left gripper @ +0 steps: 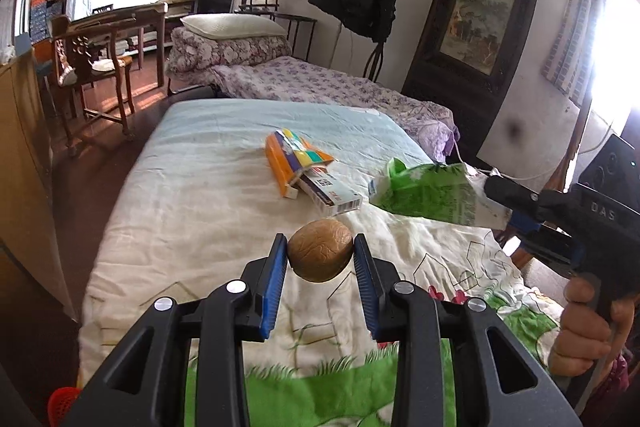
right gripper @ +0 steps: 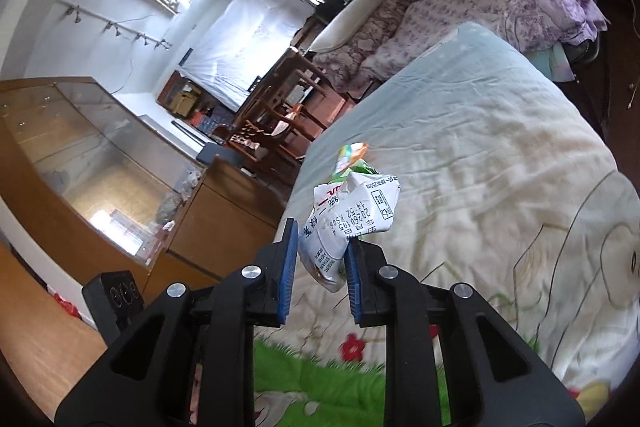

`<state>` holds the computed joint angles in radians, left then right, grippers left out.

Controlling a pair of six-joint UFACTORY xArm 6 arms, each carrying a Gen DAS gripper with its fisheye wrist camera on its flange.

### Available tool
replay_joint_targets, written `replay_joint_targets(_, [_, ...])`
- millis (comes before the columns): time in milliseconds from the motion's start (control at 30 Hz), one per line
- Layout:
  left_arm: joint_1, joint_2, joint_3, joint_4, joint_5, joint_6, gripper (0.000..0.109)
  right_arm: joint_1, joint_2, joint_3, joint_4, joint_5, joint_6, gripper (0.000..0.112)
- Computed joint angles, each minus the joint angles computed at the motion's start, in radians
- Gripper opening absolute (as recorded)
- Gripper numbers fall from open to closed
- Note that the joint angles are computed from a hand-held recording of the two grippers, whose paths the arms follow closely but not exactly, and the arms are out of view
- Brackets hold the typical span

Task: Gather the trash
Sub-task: 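Carry the bread roll and green bag to the red wastebasket and release both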

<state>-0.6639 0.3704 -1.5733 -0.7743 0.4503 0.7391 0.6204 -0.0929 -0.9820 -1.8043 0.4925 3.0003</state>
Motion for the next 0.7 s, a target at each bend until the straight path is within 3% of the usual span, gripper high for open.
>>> replay_joint_targets(433, [0.095,-0.275,0.286,-0.115,-0.090,0.131,0.033,0.105,0.081,-0.183,-0.004,-0.074,-0.088,0.024])
replay_joint_targets(700, [0.252,-0.390,0.435,-0.209,-0.088,0.212,0.033,0.155,0.259,-0.426,0.220,-0.157,-0.397,0.024])
